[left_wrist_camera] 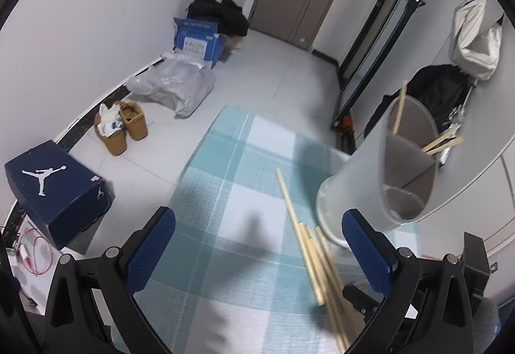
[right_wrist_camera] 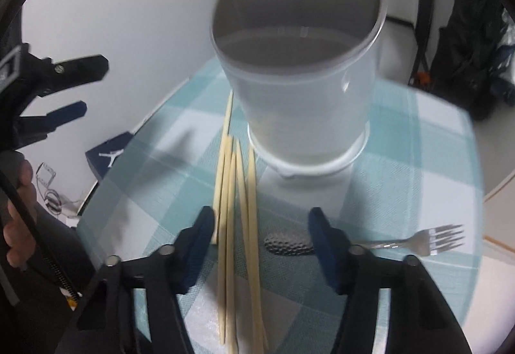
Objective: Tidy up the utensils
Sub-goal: 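Lower both open tools back toward the chopsticks on the table, then close the right tool on a wooden chopstick and lift it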
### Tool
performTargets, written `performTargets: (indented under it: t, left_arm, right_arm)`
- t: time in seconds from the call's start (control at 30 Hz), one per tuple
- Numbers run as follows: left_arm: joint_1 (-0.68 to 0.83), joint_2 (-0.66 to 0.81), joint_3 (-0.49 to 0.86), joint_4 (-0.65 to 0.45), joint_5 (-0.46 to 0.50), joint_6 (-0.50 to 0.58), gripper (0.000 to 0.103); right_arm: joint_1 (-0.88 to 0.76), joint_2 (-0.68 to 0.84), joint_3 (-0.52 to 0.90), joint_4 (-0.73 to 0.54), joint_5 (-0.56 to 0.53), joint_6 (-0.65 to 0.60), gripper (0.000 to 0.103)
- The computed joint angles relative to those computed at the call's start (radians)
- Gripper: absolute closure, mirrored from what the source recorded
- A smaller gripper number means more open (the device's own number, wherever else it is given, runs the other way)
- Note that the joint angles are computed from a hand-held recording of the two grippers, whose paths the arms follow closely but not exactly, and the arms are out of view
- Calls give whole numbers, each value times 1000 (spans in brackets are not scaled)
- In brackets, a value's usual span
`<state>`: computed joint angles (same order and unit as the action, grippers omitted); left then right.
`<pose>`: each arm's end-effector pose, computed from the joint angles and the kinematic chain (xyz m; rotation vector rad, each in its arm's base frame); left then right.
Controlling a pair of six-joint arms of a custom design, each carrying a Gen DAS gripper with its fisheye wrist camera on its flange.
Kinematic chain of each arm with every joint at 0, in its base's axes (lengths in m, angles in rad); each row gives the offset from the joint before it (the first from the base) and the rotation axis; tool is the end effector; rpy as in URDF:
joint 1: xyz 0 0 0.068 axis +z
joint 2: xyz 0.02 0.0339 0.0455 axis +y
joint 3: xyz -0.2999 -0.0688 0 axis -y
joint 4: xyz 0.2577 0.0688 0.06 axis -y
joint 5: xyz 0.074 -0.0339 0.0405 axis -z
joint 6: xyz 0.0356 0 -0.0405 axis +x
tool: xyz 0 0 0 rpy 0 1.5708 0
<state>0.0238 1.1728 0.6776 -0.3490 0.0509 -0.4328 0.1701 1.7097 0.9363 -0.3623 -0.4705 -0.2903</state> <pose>0.2318 0.0037 0.2384 -0.5268 2.3709 -0.2480 0.3249 0.0722 0.1775 -0.7335 2.5209 0.5925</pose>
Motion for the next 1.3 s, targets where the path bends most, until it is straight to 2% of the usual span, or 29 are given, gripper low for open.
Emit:
performTargets:
  t: [0.1,0.2,0.33,0.4,0.57,0.83,1.13,1.3]
  left_arm:
    - [28,10,-11,10,22,-3,1]
    - [48,18,-12,7,30,5,1]
    - [63,43,-2,-10,53,11,1]
    - [70,55,2,-15,66,11,1]
    - [78,72,5,-25,88,7,1]
    - [85,94,14,-47,96,17,1]
    - [55,129,32,-67,77,23,1]
    - [28,141,49,-77,43,2,1]
  right_arm:
    - [15,49,19,-6,19,4,67]
    - [32,50,6,24,55,5,74]
    - [45,48,9,18,84,8,92]
    - [58,45,7,22,117,6,96]
    - [86,25,-4,13,155,-22,98]
    - [77,-11,-15,-19,135,-13,98]
    - [-45,-48,-24,-192,104,-90,98]
    - [-87,-53,-44,-245,100,-136,97]
